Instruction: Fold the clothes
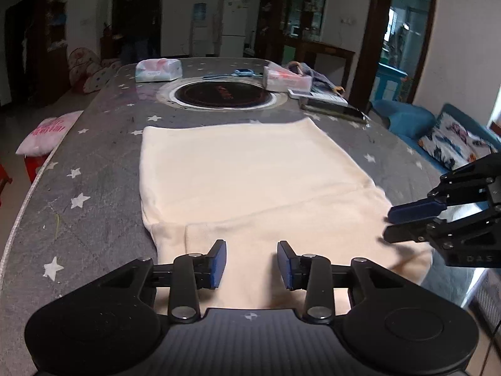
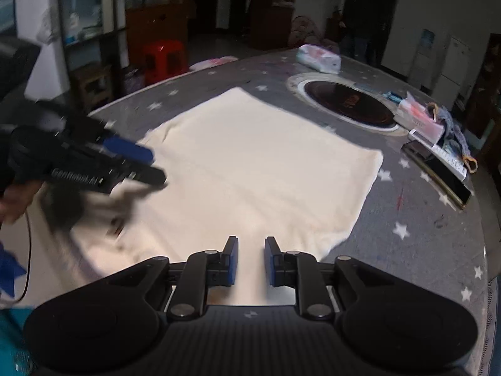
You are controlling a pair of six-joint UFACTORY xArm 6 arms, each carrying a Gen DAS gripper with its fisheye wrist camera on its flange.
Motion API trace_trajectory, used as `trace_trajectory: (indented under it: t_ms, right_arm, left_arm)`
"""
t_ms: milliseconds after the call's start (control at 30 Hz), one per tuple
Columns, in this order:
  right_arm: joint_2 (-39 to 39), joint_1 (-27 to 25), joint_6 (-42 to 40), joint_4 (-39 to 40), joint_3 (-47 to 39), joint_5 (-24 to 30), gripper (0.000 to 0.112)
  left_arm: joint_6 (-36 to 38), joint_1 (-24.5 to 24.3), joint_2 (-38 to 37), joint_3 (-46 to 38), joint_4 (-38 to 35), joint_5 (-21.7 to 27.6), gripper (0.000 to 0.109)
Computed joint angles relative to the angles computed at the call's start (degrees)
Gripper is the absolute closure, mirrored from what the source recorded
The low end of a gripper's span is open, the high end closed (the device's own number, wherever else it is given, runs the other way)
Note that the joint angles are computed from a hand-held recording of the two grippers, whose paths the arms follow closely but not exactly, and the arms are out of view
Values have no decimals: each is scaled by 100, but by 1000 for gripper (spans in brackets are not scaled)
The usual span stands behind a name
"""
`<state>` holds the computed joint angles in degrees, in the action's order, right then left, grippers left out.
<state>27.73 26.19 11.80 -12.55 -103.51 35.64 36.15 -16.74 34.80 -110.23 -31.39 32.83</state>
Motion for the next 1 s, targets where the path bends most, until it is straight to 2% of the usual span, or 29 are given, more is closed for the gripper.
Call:
trace_trajectory:
  t_ms: [167, 267, 400, 500, 533, 667, 800, 900, 1000]
  right_arm:
    - [-257, 68, 177, -337, 391, -31, 94]
    - [-391, 107, 213, -396, 529, -221, 94]
    - [-311, 108, 135, -241, 557, -255, 93]
    - [-347, 116, 8, -116, 616, -260, 89]
    - [-408, 125, -45, -83, 663, -283, 83]
    - [-659, 200, -290, -183, 910, -256, 79]
    - [-892, 301, -462, -365, 1233, -313, 76]
    - [-1026, 367, -492, -669, 1444, -404, 62]
    - [-1098, 424, -591, -957, 1610, -575, 61]
  left_arm:
    - [164, -20, -209, 242, -35, -85, 66]
    - [677, -8, -524, 630, -376, -165, 64]
    - [1170, 73, -925, 1090, -603, 45, 60]
    - [1797, 142, -1342, 1624, -791, 86, 55]
    - [2021, 168, -1473, 1792, -856, 131, 54]
    - [2910, 172, -1864, 2370, -1223, 139, 54]
    - [3344, 16, -1927, 2672, -1286, -273, 54]
    - [3687, -128, -1869, 2782, -1403, -774, 54]
    - [3999, -176, -1774, 2715, -1633, -917, 57]
